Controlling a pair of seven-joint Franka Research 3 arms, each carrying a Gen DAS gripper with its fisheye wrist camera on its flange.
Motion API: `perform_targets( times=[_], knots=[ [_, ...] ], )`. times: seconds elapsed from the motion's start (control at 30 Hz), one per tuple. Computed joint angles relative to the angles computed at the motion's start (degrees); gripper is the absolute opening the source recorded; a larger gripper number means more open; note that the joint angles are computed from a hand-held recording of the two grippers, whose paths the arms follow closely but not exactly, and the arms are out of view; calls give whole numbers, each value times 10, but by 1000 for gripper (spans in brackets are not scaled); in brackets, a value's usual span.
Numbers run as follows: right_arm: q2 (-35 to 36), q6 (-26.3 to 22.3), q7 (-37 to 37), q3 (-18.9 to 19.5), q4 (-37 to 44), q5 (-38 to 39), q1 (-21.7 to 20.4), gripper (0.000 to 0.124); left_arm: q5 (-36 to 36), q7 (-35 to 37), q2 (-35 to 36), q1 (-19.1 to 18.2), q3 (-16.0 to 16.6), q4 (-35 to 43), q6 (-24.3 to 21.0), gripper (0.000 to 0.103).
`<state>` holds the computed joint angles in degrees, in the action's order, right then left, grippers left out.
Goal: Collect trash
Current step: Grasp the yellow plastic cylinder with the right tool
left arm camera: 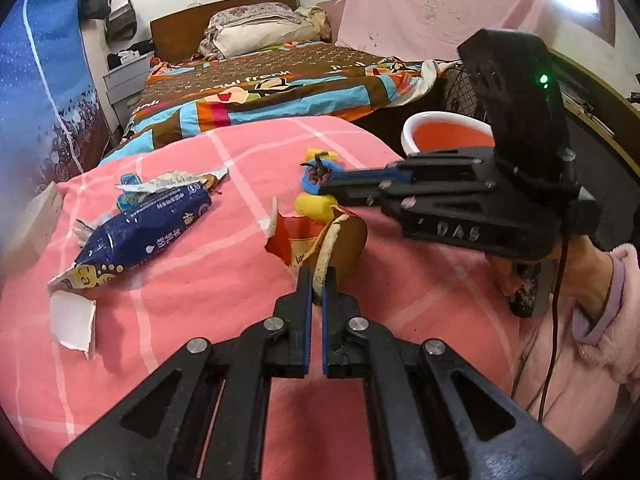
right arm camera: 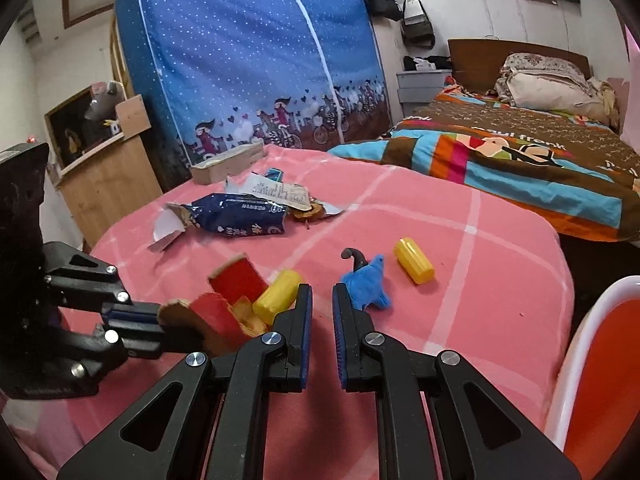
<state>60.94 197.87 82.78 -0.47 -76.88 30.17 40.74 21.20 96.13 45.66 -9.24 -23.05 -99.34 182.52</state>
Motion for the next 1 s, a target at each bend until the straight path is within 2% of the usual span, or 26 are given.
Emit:
perform_targets(
  times=[0.1, 0.2, 0.33, 0.43, 0.5, 0.6, 0.67, 0.7, 0.73, 0.77, 0.83, 0.9, 0.97, 1.0],
  knots=[
    [-6, 31, 0, 21, -15, -7, -14, 9, 2, 1, -3, 0, 3, -4, 0, 7],
    [-8, 57, 3, 67, -25, -36, -48, 10, 2, -1, -6, -3, 8, -7, 1, 7],
    [-7, 46, -4, 69, -18, -43, -48, 16, -4, -22, -15, -18, 29, -13, 10, 8],
    [-3, 13, -13, 27, -4, -11, -13, 27, -9, -44, -20, -13, 33, -25, 32, 8],
    [-1, -5, -14, -5, 1, 10, 12, 27, -12, -65, -22, -17, 44, -33, 53, 8],
    [6, -34, 0, -77, 6, 49, 65, 27, -12, -96, -23, -32, 65, -40, 79, 8],
    [14, -59, 24, -133, 9, 66, 103, 26, -15, -115, -26, -60, 98, -46, 101, 8],
    [17, -65, 35, -150, 9, 66, 114, 23, -17, -124, -28, -71, 111, -49, 112, 8],
    [18, -70, 48, -167, 6, 66, 127, 13, -21, -133, -28, -82, 122, -52, 125, 7],
    [20, -74, 58, -179, 4, 63, 136, 13, -22, -141, -28, -86, 128, -54, 135, 8],
    [16, -61, 74, -186, -9, 55, 143, 13, -35, -156, -28, -105, 147, -55, 158, 8],
    [7, -28, 81, -183, -30, 52, 147, 13, -53, -168, -28, -125, 165, -60, 187, 7],
    [-5, 22, 69, -169, -53, 58, 144, 13, -70, -173, -29, -140, 179, -64, 212, 7],
    [-14, 65, 64, -153, -70, 55, 138, 13, -83, -172, -30, -152, 188, -66, 226, 8]
  ],
)
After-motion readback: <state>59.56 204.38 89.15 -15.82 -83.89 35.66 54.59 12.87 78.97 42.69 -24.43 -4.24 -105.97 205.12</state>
